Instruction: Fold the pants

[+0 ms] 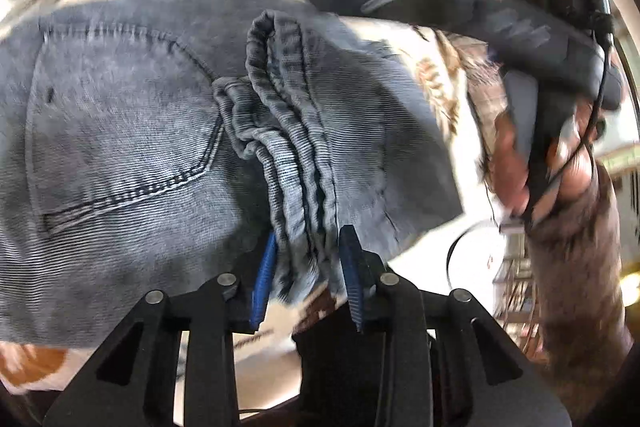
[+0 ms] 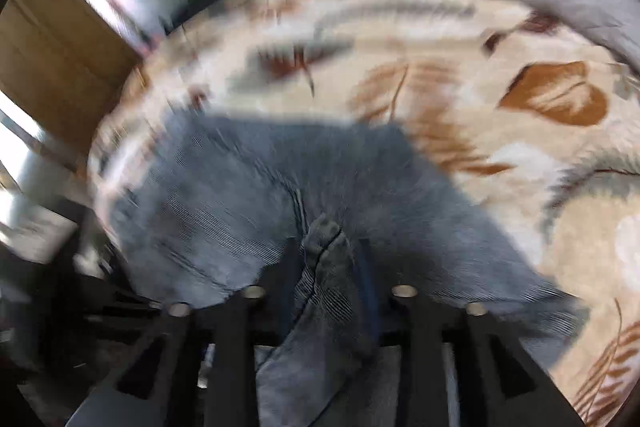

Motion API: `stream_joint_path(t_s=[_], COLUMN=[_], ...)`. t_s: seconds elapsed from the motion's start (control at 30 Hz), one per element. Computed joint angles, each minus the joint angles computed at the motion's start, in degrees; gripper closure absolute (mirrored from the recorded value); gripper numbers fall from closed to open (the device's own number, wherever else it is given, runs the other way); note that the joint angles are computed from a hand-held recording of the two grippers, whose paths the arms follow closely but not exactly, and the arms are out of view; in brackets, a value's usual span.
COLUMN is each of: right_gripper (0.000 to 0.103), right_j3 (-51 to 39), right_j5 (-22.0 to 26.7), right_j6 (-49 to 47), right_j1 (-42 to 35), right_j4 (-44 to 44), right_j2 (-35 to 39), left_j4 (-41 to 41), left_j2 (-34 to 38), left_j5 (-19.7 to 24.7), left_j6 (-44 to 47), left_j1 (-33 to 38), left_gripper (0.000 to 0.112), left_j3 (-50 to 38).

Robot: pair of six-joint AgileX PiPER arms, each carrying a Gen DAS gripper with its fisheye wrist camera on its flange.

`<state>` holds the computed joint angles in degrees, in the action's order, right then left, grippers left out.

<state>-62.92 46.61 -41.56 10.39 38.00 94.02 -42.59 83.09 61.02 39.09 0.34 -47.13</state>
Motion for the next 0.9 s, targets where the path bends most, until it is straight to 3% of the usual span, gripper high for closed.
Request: stream_joint_path(t_s=[0.07,0.17,0.33,0.5,0.57,0.6,0.63,0.77,0.83,0.9], right_gripper=[0.050,0.049,0.048,0.049,0.071,0.089,0.091,0.094,0.094,0.094], right_j3=[3.0,6.1,10.7,12.9,13.4,13.7,14.5,15.4,15.4,14.6], right_j5=[1.7,1.4,-0.4,3.3,3.7,1.2,-1.7,-11.2,-19.8,-23.5], right_j6=[-4.7,-7.9,-11.0,-19.5,-20.8,-20.4,-20.3,-20.5,-15.6,-10.7], right_j1=[-7.6,-17.3,-27.1,-31.5,-30.9,-29.3,-27.0,-18.6,-12.5,-10.1], right_j4=[5.0,7.4,11.1,21.0,20.3,18.7,16.9,13.5,6.6,1.0], right_j2=[-5.9,-8.1,-0.5,6.8,7.1,5.9,3.2,-6.8,-6.6,-3.1], left_j4=[-1.3,-3.3,-0.7,-1.6,-2.1,-2.3,-2.2,3.8,9.4,12.2], left_j2=[-2.0,-1.6,9.2,16.1,16.6,16.9,16.7,14.5,15.3,17.2], left_j5=[2.4,0.2,-5.1,-4.1,-4.3,-4.8,-5.0,-10.7,-13.4,-13.8], left_j6=[2.3,-0.2,-10.9,-15.2,-14.8,-14.8,-14.7,-19.5,-23.5,-25.5], left_j1=[3.5,5.1,-3.9,-6.6,-7.4,-8.2,-8.7,-12.4,-14.6,-15.6], left_gripper=[0.072,0.049,0.049,0.049,0.055,0.063,0.080,0.082,0.083,0.084], left_j3=[-0.4,-3.2,-11.5,-15.4,-15.6,-16.5,-16.9,-18.5,-19.7,-20.3])
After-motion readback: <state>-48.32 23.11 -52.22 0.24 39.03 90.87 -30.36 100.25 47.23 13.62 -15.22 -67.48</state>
